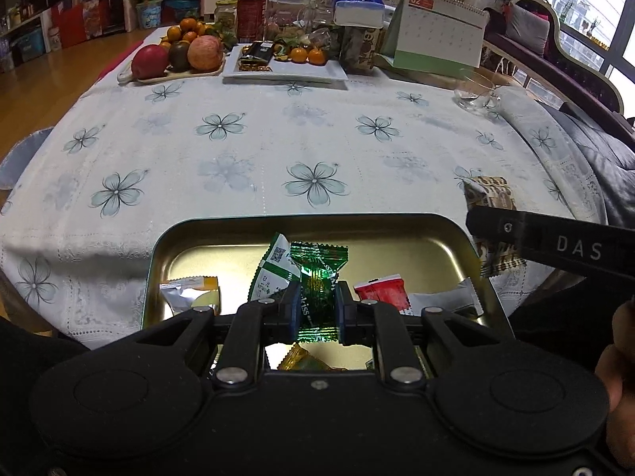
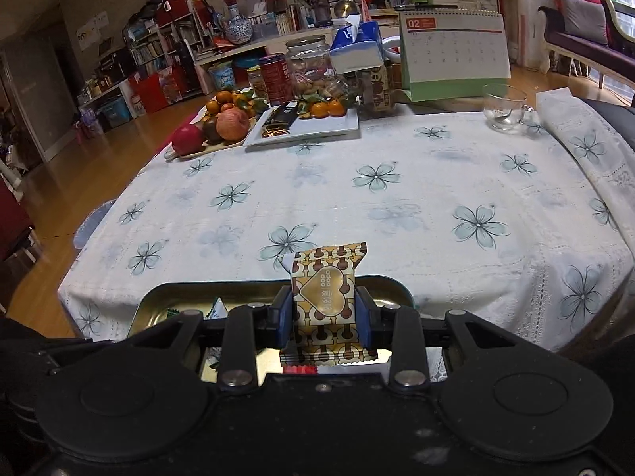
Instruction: Organize snacks
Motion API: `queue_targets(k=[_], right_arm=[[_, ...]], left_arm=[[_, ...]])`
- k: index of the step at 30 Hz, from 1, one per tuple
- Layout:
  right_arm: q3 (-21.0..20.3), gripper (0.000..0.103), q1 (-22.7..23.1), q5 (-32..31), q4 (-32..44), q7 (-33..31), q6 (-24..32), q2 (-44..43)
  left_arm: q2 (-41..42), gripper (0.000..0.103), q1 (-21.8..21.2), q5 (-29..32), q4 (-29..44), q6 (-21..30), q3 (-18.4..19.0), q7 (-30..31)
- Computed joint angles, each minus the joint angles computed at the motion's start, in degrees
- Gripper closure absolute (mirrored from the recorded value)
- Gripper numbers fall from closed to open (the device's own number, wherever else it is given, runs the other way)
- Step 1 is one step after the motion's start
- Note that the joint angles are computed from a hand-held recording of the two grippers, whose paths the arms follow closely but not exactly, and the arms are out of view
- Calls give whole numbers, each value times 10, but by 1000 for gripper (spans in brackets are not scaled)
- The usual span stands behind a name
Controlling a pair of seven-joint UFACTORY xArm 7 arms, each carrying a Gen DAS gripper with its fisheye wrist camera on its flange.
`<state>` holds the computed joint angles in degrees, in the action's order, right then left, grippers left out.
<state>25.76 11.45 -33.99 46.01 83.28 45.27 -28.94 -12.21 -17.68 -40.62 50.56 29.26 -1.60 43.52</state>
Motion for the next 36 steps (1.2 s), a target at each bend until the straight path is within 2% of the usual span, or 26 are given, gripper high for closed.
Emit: queue_targets(k=[4,7,10,11,13,15,17,19,22,24,29,33,36], right_arm=[[-3,68,-1,-2,-1,6,-14,7],[-2,66,-6,-12,-5,12,-28,4],[5,52,-12,-26,-7,18,-36,1],[9,47,-14,-31,-6,20,-35,1],[14,43,-15,-38,-3,19,-31,3],[20,31,-15,-46,0,22,-24,6],[35,22,-16,-55,12,25,8,14],[57,17,-15,-74,31,34,59,27],[50,16,11,-89,41,16,86,39],[42,10,26,-89,45,9,100,44],[28,10,52,-88,45,12,120,48],[20,10,66,-85,31,28,116,32],[18,10,71,-70,15,35,105,17]], left_arm=[[-8,78,-7,-19,-5,5,5,23],[-6,70,-7,-19,-3,4,3,26],[-4,62,-3,-12,-3,-1,-1,15],[-5,62,-4,-12,-6,-8,-2,13],[-8,62,-3,-5,-12,-24,-6,4],[-11,62,-3,10,-19,-41,-9,-11],[-15,62,-7,18,-25,-49,-7,-16],[-19,62,-8,33,-30,-56,-7,-22],[-23,62,-6,71,-39,-71,-13,-50],[-26,62,-15,72,-43,-73,-5,-42],[-41,62,-14,114,-71,-123,-12,-82],[-48,61,-24,129,-81,-130,4,-98],[-56,61,-30,127,-100,-165,11,-117]])
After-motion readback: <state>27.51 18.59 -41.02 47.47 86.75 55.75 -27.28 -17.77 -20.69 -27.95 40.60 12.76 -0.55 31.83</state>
